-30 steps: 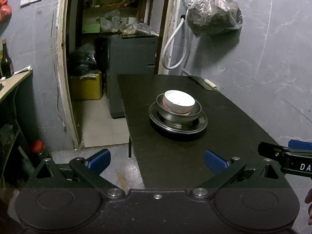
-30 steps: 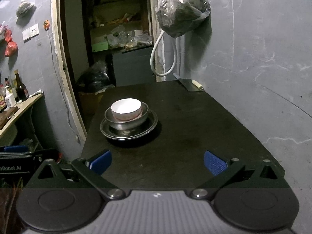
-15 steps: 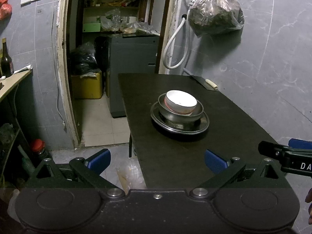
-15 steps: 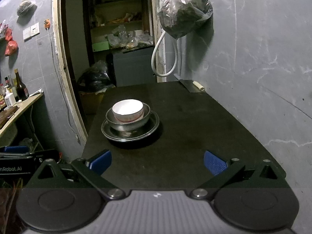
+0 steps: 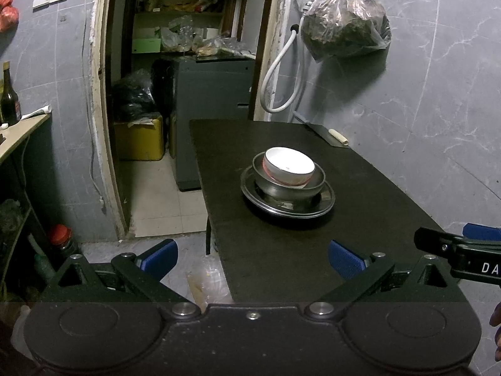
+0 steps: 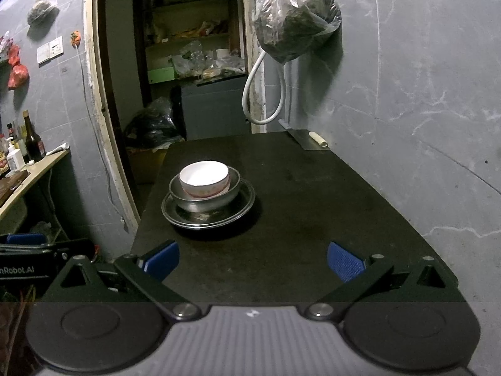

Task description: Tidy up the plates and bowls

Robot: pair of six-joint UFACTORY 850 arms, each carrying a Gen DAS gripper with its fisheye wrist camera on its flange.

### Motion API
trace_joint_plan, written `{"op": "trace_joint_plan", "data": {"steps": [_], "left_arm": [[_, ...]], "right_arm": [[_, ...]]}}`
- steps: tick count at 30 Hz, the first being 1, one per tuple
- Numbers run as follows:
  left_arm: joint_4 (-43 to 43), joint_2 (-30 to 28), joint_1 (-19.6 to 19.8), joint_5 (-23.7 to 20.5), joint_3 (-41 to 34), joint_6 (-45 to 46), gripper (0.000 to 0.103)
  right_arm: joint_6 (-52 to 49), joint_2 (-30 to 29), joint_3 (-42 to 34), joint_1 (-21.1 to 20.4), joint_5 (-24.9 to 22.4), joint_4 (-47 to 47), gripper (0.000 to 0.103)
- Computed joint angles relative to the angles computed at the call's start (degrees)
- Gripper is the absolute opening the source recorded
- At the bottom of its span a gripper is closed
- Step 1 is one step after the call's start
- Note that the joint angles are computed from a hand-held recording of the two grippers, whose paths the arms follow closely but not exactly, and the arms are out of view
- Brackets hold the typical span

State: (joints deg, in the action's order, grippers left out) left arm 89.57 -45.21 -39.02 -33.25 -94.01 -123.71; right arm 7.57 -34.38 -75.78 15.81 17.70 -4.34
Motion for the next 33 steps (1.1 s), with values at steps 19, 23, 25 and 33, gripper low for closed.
{"op": "trace_joint_plan", "data": {"steps": [19,23,25,33], "left_arm": [[-0.7,-0.6,-0.2,0.0,-1.3,1.4,0.102],[-0.7,-0.7,-0.3,-0.1,-1.4,1.4,0.102],[-0.8,-0.7,-0.3,-0.1,-1.4,1.5,0.102],[-1.4,-1.2,-0.5,0.0,-2.4,2.8,0.102]], "right_arm": [[0.9,0.4,0.6,-0.4,0.8,-0.7,0.103],[1.2,0.6,1.0,-0.7,1.0,-0.9,0.103],[1.3,0.7,1.0,-0.7,1.1,-1.0,0.103],[2.1,0.9,1.4,-0.9,1.3,-1.5,0.103]]}}
